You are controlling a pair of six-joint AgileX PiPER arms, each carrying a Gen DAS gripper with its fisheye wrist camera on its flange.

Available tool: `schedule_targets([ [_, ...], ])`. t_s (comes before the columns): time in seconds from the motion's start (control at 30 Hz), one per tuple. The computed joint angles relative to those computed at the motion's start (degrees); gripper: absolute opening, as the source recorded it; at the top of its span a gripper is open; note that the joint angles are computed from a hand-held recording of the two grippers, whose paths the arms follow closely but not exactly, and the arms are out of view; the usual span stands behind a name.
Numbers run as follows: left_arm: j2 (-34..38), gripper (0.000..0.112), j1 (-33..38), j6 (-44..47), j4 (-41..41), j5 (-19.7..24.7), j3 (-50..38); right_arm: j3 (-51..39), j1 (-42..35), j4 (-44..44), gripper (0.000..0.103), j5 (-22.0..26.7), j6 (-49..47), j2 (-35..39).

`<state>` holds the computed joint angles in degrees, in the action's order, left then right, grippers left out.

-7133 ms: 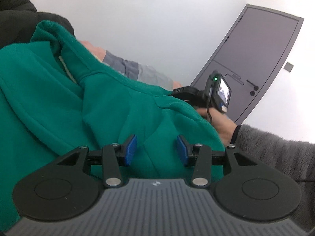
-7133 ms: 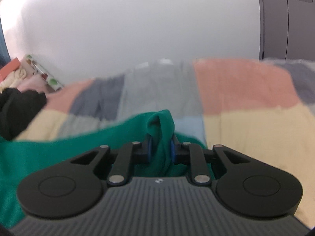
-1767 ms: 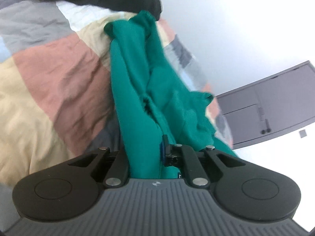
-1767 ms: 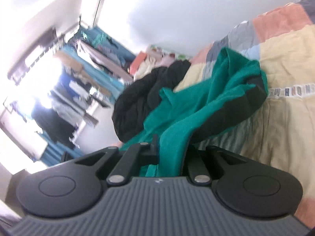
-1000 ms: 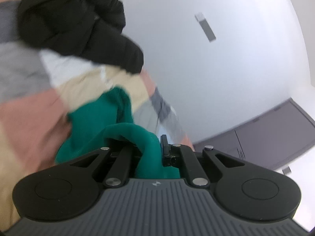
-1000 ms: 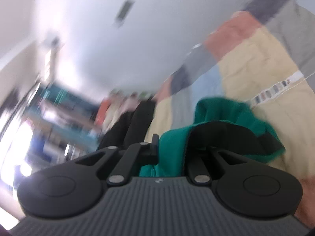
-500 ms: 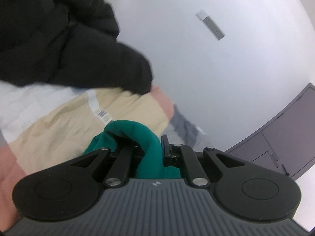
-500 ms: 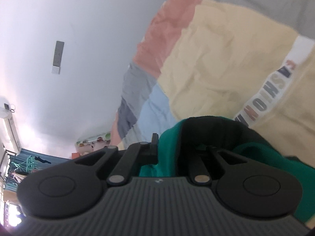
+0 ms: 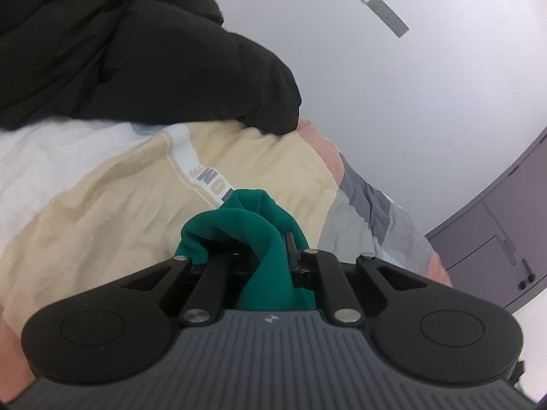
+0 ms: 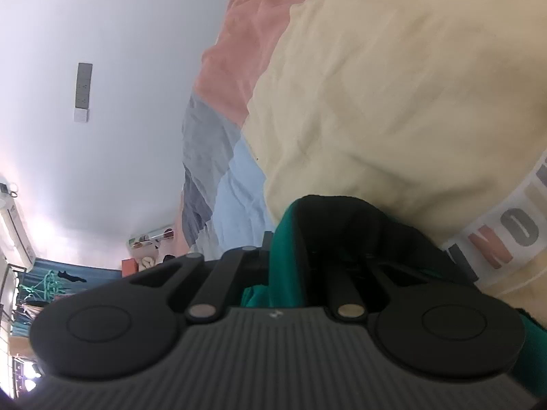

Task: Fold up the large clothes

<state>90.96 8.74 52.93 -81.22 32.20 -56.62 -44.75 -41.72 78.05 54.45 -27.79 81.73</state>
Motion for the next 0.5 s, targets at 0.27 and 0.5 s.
schedule_targets([
  [0.27, -7.79, 0.069, -1.18, 0.73, 1.21, -1.30, 4.54, 0.21, -2.93, -1.43, 0.012, 4.75, -1.95, -2.41],
  [0.5, -21.29, 0.075, -2.94, -8.16, 12.24, -3.22, 9.55, 0.68, -9.15, -5.39, 0.073, 12.26, -2.10, -14.92],
])
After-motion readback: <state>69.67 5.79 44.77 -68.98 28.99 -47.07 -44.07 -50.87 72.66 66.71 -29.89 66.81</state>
